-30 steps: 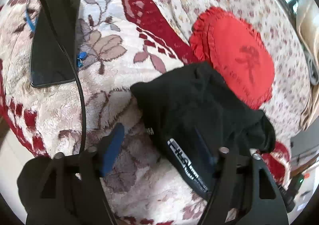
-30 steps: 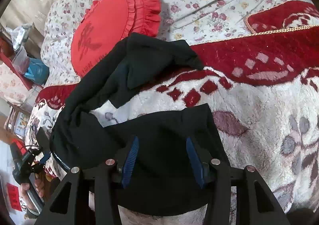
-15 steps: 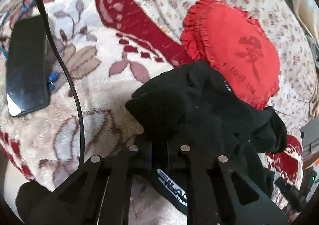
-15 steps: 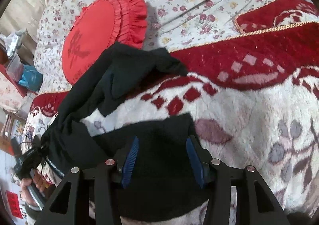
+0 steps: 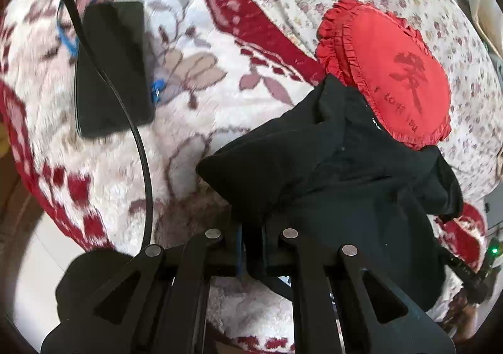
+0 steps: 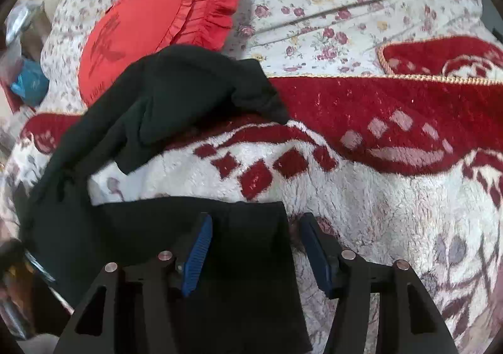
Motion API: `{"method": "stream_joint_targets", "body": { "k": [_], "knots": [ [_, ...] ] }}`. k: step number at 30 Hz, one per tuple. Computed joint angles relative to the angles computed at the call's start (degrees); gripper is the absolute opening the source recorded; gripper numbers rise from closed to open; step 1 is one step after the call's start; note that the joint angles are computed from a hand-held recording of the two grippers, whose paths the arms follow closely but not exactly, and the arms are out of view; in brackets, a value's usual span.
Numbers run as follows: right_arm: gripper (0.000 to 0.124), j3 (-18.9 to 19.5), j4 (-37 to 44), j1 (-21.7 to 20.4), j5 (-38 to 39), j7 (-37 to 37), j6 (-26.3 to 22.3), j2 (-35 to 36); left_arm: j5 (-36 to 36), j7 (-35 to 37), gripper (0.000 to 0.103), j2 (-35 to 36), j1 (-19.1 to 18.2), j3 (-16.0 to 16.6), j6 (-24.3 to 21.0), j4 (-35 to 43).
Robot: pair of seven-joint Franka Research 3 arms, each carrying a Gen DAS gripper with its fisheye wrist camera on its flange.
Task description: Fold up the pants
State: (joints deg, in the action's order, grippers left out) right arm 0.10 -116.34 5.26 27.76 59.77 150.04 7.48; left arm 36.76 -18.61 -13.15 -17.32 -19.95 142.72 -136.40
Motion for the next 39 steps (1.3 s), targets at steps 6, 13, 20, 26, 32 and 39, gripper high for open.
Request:
{"method": "stream_joint_targets", "body": {
  "k": [6, 13, 20, 26, 32, 39],
  "knots": [
    [0.006, 0.9, -1.0, -1.1, 5.8, -6.9, 2.1, -1.1, -1.8, 0.0, 0.007, 0.1, -0.4, 0.3, 1.0, -0.9],
    [0.006, -0.6, -1.7, -0.6, 3.0, -4.5, 4.2, -2.0, -2.1, 2.0, 0.008, 1.4, -1.2, -0.3, -2.3, 1.2],
    [0.044, -1.7, 0.1, 0.2, -4.7, 4.3, 5.4, 0.9, -5.9, 2.5, 0.034, -1.8, -1.5, 1.0, 0.7, -2.8],
    [0.052, 1.2, 2.2, -2.3, 6.8, -2.9, 2.0, -1.5, -9.5, 6.5, 0.054, -5.6, -1.7, 0.8, -1.9, -4.0],
    [0.052, 3.9, 11.5, 0.5, 17.4, -15.5, -9.2, 1.6, -6.7, 8.9, 0.056, -7.6, -0.7, -0.3, -6.4, -1.0],
    [0.055, 7.7, 34.1, 6.4, 13.1, -17.2, -22.0, 17.0, -7.1, 17.7, 0.067, -2.6, 1.7, 2.8, 1.1, 2.9]
  ]
}}
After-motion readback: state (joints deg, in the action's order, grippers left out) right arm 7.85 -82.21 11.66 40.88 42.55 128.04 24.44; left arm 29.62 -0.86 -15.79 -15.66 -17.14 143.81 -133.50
